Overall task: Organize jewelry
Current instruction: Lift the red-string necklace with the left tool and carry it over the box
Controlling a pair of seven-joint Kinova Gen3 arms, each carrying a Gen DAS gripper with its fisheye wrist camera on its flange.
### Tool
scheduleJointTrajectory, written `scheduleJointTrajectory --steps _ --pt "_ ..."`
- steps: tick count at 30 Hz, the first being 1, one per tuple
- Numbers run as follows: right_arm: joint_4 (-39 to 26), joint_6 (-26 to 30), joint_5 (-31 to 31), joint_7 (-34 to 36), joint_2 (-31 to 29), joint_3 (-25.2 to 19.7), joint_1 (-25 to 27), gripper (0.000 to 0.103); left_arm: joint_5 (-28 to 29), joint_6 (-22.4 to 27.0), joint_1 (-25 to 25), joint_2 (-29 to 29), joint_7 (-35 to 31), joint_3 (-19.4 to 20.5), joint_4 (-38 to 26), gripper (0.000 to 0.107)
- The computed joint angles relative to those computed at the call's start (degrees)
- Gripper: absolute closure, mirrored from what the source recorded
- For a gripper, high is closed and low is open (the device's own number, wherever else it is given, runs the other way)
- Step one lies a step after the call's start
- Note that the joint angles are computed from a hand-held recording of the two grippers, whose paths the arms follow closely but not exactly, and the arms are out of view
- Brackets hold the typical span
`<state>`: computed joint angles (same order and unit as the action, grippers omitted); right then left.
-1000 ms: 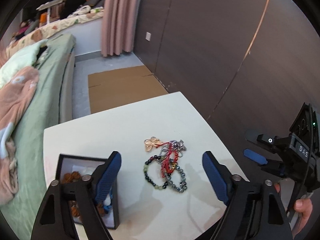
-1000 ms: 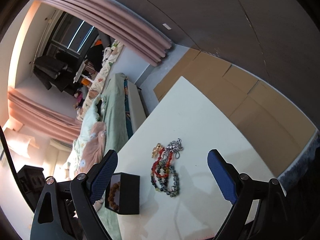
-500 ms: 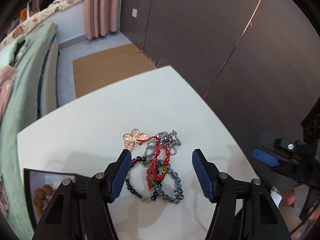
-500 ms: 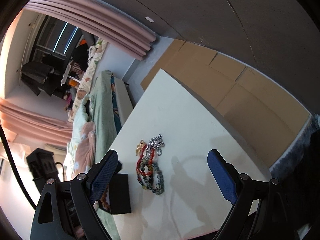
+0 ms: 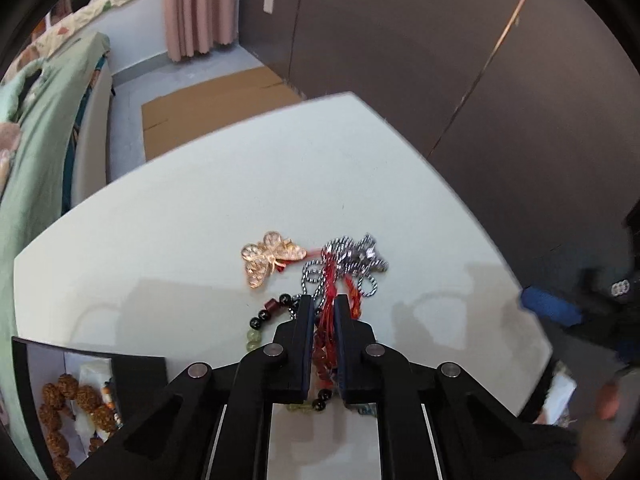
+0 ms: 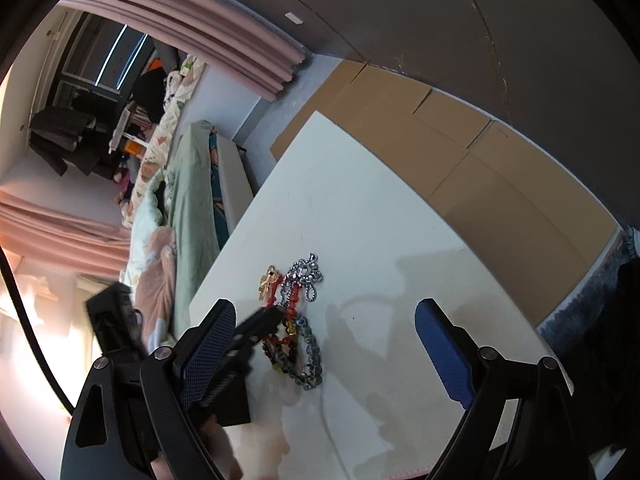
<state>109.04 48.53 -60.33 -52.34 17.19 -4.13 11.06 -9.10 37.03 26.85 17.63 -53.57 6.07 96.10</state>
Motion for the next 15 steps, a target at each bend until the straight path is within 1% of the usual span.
scheduleJointTrajectory --steps 6,8,11,12,13,15 --pt "0.0 -0.8 1.1 -0.7 0.0 -0.1 -0.7 0.011 2.1 -4.1 -1.9 -4.6 0.0 0.6 3.6 0.098" --pt "0.2 -1.3 1.4 -0.9 -0.1 -0.2 -0.9 0.011 5.2 -5.9 -3.8 -6.4 -1.7 1.7 5.3 0.098" --pt "0.2 -1.6 2.2 -1.3 -0.2 -0.4 -1.5 0.011 7.7 -7.9 -5.2 -8.4 -3.4 2.4 7.0 0.098" --pt "0.3 -1.7 2.4 -1.4 -0.2 -0.5 -1.6 0.011 8.0 -8.2 -5.3 -8.6 -3.5 2.4 6.9 0.099" --pt "0.3 -1.8 2.6 -1.4 -0.2 -0.6 -1.8 0.011 9.2 -8.9 -5.9 -9.3 -4.3 2.7 7.5 0.105" --pt "0.4 -2.1 2.9 -1.5 -0.3 -0.9 -2.2 0.011 11.1 -9.3 -7.0 -9.6 -6.1 3.1 7.7 0.106"
